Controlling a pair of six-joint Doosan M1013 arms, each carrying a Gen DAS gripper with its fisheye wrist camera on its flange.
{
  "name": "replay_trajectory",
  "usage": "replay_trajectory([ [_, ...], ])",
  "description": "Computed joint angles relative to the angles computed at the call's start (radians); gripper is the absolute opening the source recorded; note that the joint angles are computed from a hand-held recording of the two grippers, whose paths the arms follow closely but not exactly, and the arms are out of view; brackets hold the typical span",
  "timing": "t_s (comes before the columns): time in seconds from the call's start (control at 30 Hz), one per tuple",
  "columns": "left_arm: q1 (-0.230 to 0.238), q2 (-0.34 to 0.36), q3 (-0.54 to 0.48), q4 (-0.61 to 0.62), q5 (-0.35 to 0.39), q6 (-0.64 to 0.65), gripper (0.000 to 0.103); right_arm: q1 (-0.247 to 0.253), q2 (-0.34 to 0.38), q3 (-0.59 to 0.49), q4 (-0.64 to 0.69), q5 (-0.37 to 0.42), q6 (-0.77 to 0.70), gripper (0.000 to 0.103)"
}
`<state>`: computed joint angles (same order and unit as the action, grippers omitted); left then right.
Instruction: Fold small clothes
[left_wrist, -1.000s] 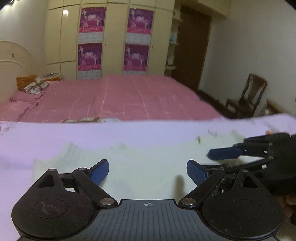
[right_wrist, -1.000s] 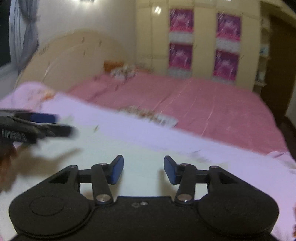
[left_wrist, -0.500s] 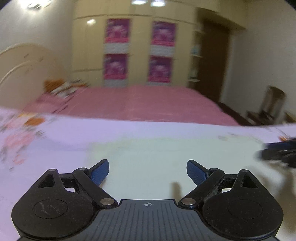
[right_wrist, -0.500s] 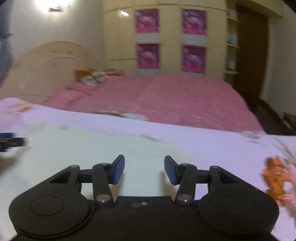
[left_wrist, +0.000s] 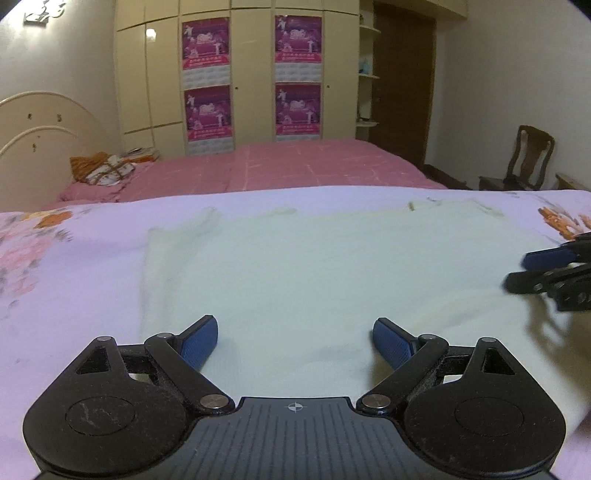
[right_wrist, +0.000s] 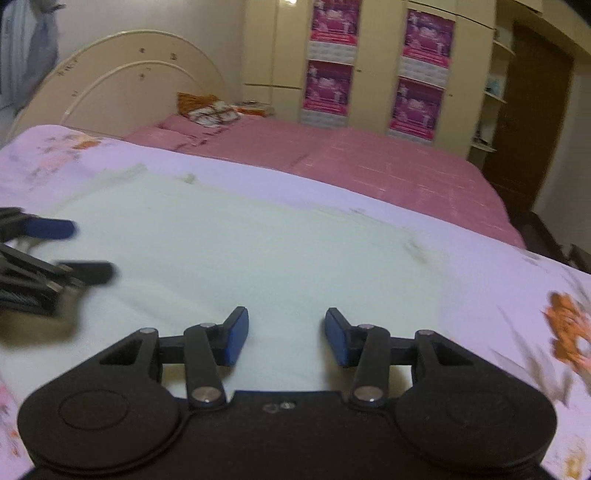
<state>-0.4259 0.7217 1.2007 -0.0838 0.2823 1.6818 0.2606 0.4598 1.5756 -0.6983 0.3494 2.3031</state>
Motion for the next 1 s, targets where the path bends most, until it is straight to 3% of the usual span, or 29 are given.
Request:
replay_trajectory([
  [0.1,-0.004,-0.025,0.026,0.029,-0.013,-0.050,0.091,0.014,-0.014,0.006,-0.031,0.029,0.055,0.045],
  [0.2,-0.015,-0.054,0.069,-0.140,-0.051,0.106,0.091,0.029,-0.037,0.032,-0.072,-0.039,0.105,0.044],
  [0.3,-0.029,-0.068,0.098,-0.206,-0.042,0.185,0.091,0.047,-0.049,0.049,0.067,-0.055,-0.056,0.044],
  [0.37,-0.036,-0.079,0.124,-0.117,-0.041,0.100,0.091,0.067,-0.052,0.060,0.099,-0.045,-0.116,0.044],
  [0.43,-0.031,-0.086,0.140,-0.106,-0.015,0.073,0.091,0.085,-0.052,0.065,0.044,-0.004,-0.077,0.038],
  [0.5,-0.030,-0.102,0.174,-0.036,-0.030,0.023,0.091,0.085,-0.055,0.077,0.107,-0.006,-0.117,0.041],
  [0.7,-0.009,-0.136,0.231,-0.008,-0.054,-0.011,0.091,0.092,-0.087,0.121,0.012,0.009,0.006,0.041],
  [1.0,0.021,-0.166,0.285,0.057,-0.074,-0.075,0.091,0.062,-0.138,0.191,-0.125,0.052,0.184,0.043],
])
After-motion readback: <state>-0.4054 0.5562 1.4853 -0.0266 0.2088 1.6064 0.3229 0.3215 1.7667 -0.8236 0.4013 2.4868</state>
